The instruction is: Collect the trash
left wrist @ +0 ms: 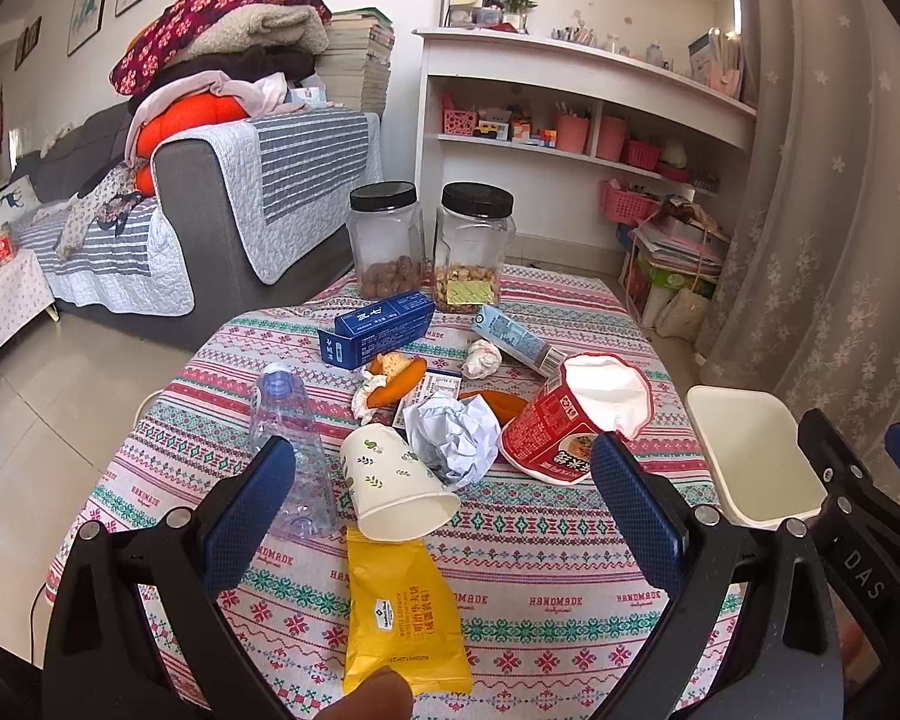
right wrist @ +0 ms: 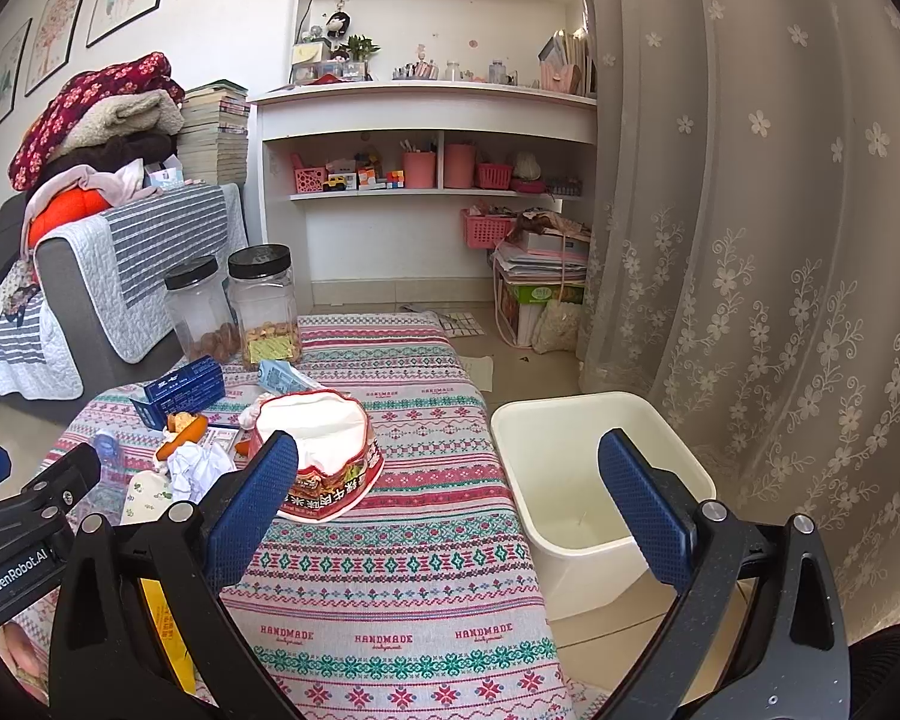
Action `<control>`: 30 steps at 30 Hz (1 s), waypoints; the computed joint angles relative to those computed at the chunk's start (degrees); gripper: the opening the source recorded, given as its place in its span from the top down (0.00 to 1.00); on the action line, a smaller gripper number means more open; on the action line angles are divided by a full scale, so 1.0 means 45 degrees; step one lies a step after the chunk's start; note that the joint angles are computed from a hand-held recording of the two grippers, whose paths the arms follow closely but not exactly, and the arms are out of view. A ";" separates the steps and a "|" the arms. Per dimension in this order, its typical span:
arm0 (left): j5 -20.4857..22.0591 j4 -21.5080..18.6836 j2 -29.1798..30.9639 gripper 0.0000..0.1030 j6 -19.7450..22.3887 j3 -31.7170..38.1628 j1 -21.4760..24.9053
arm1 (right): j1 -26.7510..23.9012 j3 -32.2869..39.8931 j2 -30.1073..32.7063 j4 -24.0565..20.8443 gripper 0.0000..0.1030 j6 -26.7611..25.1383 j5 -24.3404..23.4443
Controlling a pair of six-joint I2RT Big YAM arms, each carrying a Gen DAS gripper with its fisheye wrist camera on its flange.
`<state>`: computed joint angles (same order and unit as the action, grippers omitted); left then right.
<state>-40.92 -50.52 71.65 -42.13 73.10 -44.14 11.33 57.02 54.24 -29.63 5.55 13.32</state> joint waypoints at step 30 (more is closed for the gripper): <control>0.3958 -0.1317 -0.0752 0.06 -0.0094 0.1770 0.4561 | -0.0487 0.4413 0.2545 -0.2522 0.06 -0.0937 -0.1336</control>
